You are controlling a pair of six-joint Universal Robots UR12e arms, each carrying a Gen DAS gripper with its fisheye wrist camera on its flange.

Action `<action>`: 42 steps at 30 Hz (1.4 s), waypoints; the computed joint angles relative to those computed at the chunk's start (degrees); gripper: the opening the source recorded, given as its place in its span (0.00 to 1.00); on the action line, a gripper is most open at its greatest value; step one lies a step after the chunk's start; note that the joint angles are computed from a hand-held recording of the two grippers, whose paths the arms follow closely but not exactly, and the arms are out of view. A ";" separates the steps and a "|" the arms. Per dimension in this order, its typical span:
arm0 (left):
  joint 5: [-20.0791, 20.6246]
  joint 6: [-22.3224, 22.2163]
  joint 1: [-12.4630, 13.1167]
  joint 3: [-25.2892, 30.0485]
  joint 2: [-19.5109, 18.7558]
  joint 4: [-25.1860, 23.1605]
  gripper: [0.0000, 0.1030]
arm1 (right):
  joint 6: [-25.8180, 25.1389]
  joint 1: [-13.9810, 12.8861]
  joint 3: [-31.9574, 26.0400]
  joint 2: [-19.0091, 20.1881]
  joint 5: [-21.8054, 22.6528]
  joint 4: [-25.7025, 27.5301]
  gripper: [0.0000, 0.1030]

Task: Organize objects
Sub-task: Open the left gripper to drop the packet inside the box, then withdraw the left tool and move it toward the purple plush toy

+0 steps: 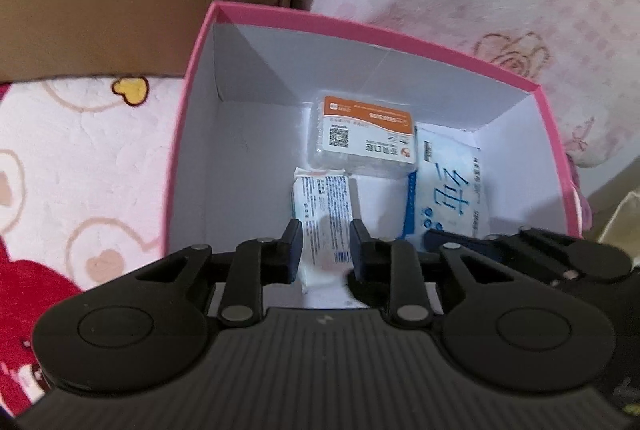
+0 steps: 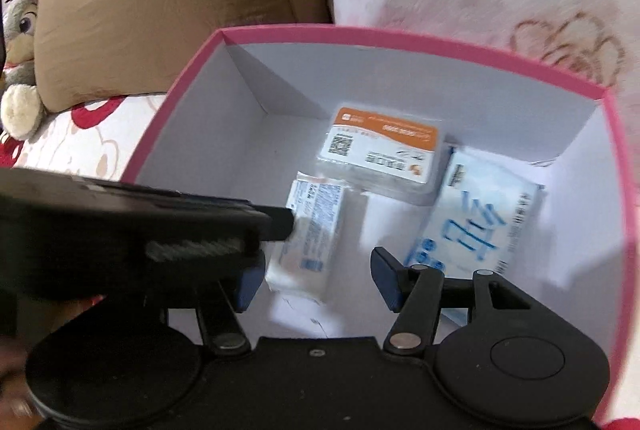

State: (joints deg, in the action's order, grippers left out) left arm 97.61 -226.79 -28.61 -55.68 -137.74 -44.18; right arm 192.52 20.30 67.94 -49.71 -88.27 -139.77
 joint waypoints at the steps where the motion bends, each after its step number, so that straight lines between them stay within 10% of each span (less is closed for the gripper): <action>1: 0.20 0.37 -0.16 -0.55 0.60 0.11 0.23 | -0.42 0.00 1.21 -1.00 -0.11 -0.72 0.61; 20: 0.54 8.31 -3.61 -8.14 11.08 -2.13 0.26 | -6.08 1.67 14.39 -15.33 -2.87 -8.18 0.62; 42: -0.03 15.67 -8.77 -14.41 17.24 -3.65 0.56 | -8.69 5.14 25.76 -24.51 -2.03 -12.01 0.66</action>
